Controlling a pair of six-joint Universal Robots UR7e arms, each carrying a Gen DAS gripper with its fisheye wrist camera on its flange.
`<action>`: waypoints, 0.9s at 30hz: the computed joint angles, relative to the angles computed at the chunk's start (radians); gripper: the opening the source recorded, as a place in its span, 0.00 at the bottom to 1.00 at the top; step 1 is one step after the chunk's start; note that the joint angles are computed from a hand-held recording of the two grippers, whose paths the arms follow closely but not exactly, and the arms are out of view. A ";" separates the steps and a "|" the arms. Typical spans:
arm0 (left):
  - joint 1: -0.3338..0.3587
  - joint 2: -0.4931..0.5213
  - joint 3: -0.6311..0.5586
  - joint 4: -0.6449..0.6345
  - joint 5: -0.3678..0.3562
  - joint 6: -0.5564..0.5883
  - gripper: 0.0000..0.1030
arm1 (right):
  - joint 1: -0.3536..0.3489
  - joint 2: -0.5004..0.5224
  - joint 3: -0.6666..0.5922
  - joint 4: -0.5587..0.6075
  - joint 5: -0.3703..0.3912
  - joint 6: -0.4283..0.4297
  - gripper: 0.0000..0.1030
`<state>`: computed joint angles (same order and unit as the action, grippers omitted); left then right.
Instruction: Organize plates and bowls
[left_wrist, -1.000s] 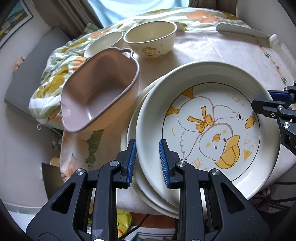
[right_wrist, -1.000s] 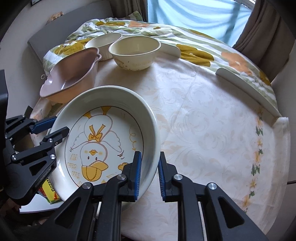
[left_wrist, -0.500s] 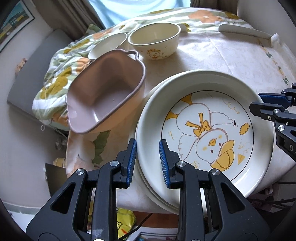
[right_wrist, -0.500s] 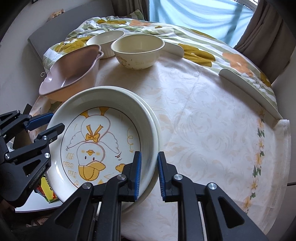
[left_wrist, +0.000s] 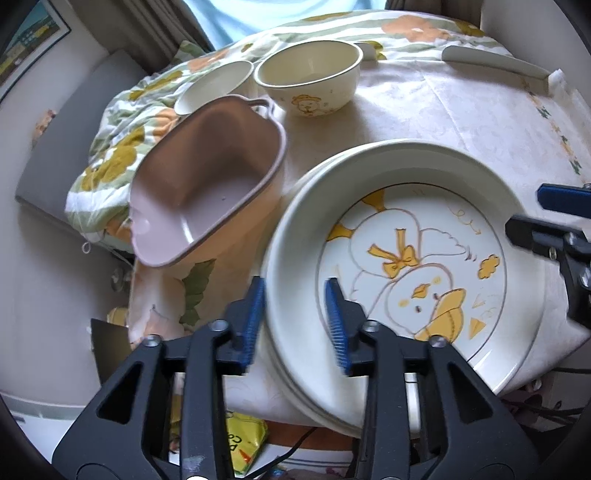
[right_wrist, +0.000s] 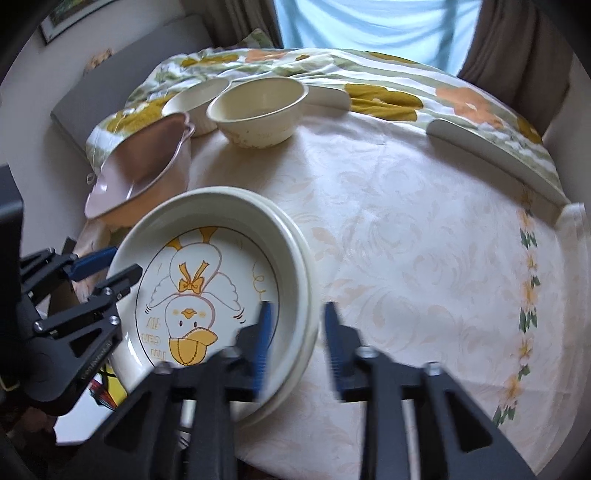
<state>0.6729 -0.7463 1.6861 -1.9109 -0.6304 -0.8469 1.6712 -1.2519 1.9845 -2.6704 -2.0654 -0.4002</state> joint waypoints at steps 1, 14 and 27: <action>0.001 0.004 -0.003 -0.009 -0.010 0.004 0.50 | -0.007 -0.010 0.003 0.002 0.013 0.007 0.52; -0.070 -0.183 0.036 0.007 0.074 -0.289 1.00 | 0.028 -0.050 -0.122 0.131 0.184 -0.060 0.84; 0.109 -0.292 0.120 -0.244 0.019 -0.181 0.99 | 0.106 0.237 -0.371 0.234 0.188 -0.016 0.99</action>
